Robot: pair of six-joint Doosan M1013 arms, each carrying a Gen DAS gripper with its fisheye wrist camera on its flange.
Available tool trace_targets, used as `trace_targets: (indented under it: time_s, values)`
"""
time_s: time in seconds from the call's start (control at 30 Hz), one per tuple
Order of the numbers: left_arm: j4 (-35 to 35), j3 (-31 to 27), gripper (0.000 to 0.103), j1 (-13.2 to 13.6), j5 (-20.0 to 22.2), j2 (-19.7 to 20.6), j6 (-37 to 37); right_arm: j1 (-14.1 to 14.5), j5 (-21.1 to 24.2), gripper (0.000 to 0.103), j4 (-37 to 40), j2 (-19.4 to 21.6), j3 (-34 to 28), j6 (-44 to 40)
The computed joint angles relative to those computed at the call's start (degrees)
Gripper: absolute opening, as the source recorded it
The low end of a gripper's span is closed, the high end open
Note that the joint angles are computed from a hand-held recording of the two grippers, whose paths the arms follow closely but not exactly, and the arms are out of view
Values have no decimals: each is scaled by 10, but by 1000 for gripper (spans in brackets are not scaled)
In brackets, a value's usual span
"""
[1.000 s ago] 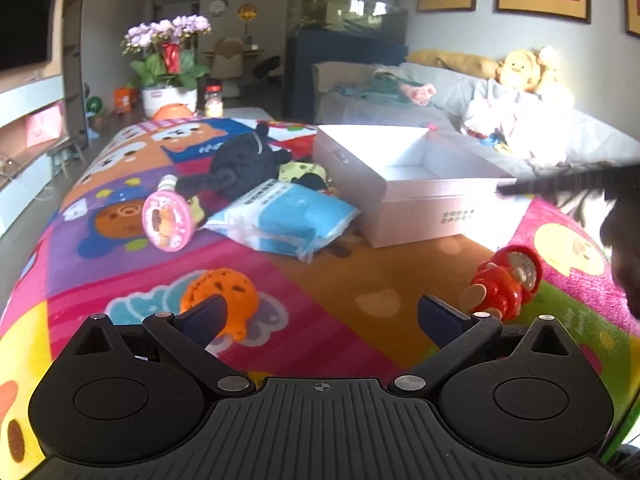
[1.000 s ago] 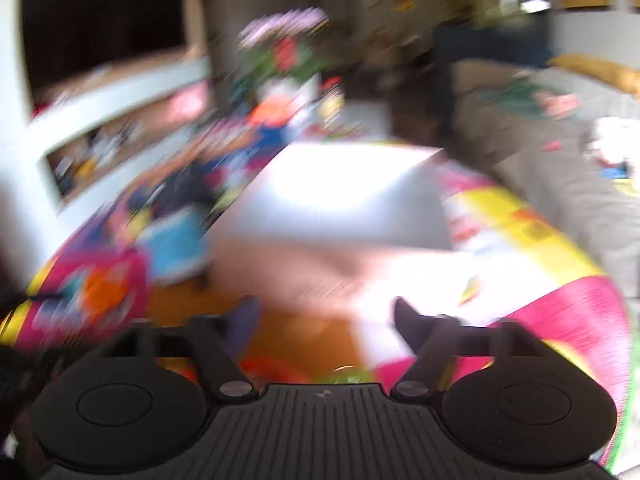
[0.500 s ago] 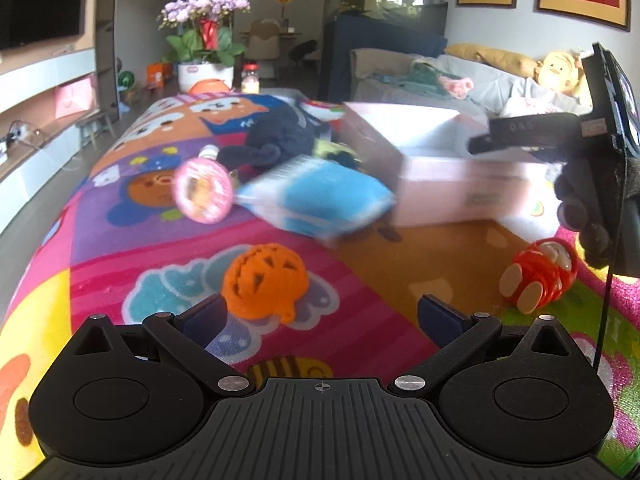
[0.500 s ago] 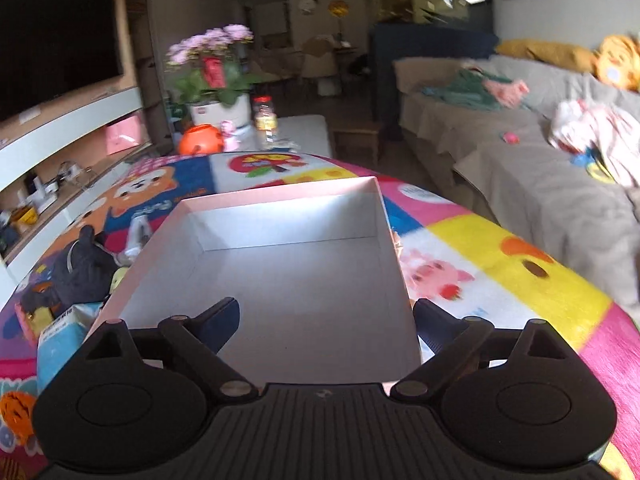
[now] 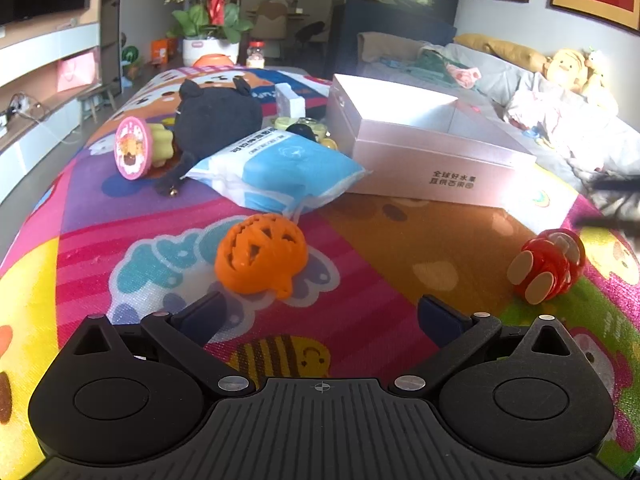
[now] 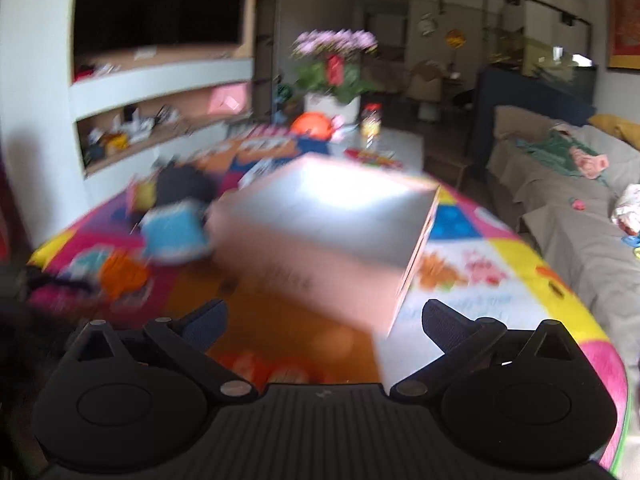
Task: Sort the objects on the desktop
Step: 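Carry the red doll toward the pink box with the right gripper, then lower the red doll into the box with the right gripper while the left grasps the orange pumpkin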
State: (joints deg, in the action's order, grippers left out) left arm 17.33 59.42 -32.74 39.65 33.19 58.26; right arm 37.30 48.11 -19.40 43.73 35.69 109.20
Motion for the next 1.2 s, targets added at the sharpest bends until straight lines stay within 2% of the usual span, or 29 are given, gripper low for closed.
trace_targets:
  time_s: [0.1,0.13,0.2,0.27,0.33,0.43,0.5,0.57,0.6,0.67,0.8,0.87,0.9,1.07,1.13,1.2]
  values:
    - [1,-2,103,0,3,1,-1,12,23,103,-5,-17,38,-50]
    - [3,-3,103,-1,6,2,-2,16,31,103,-15,-16,41,-46]
    - [7,-6,103,-2,12,3,-3,14,46,103,11,-11,33,-25]
    - [12,-13,103,-4,22,7,-1,13,37,103,28,-7,29,13]
    - [18,-21,103,-6,37,11,11,18,29,103,-13,7,15,57]
    - [25,-26,103,-9,50,13,26,18,44,103,-22,33,-21,65]
    - [18,-19,103,-7,39,10,24,18,52,103,-23,40,-32,70]
    - [13,-10,103,-4,24,3,11,16,43,96,-21,36,-23,73]
    - [15,-3,103,-2,10,-1,5,17,40,96,-26,34,-18,79]
    - [45,1,103,-1,-5,-4,-17,18,29,96,-36,27,-3,91]
    - [65,-39,102,3,34,18,-22,18,27,96,-39,27,-2,95]
    - [58,-63,90,5,60,33,-12,19,29,96,-42,28,-4,90]
    - [54,-72,80,6,72,39,-8,20,30,96,-44,28,-5,90]
    - [67,-81,76,3,76,45,-4,23,40,96,-54,32,-12,88]
    - [72,-77,66,1,73,43,7,24,41,96,-59,33,-13,85]
    - [68,-72,60,-1,68,40,22,26,36,96,-64,30,-7,83]
